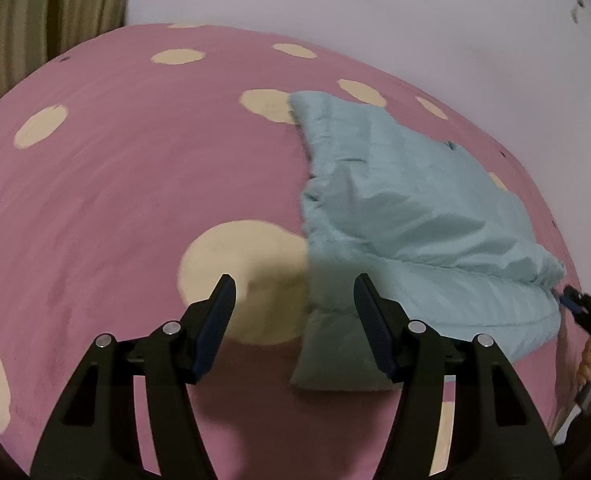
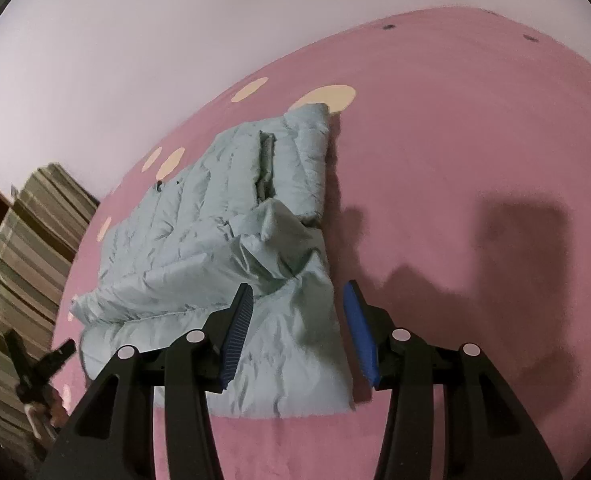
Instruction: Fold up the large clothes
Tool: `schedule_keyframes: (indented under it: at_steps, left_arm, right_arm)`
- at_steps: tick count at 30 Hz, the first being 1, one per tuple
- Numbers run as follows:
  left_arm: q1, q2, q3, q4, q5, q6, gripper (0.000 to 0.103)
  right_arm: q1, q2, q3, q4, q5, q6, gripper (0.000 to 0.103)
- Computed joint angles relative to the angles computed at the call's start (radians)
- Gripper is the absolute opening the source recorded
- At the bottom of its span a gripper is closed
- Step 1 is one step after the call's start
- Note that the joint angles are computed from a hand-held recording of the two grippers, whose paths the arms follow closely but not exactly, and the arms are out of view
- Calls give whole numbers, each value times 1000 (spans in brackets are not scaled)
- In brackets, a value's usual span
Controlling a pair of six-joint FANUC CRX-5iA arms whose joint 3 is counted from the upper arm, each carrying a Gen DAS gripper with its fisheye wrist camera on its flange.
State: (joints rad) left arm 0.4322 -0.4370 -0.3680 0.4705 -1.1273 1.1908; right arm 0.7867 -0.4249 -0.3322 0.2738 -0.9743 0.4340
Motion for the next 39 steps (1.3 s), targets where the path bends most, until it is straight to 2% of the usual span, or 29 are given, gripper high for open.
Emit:
schedule_keyframes:
  at_steps: [2,8,16,18,21,23,25,30,39]
  left_arm:
    - [-17,19,8,8,10,-9,61]
    - [-47,96,24,62,20,-39,61]
    - [-81,187,72,64,16,-72,61]
    - [-89,200,79,69,16,-89,59]
    - [-104,216,91,71,11,-118,49]
    - [-117,216,98,49,20,-122,39]
    - [-132,211,109,14,30,-110,25]
    - [-155,170,114,-47,67,-87,6]
    - [-205,118,154,-161,86,-16,4]
  right_arm:
    - [-2,20,11,3,4,30,59]
    - [-40,87,58,-52,26,171,59]
    - [-109,155,113,-155,40,296,58]
    - [-107,160,116,-155,34,314,52]
    - [-103,179,129,-153,21,340,42]
    - [-101,186,136,-160,14,357,32]
    - [-93,190,137,-150,10,356,24]
    - [-64,173,115,-97,20,314,11]
    - [-6,106,54,22,32,190,7]
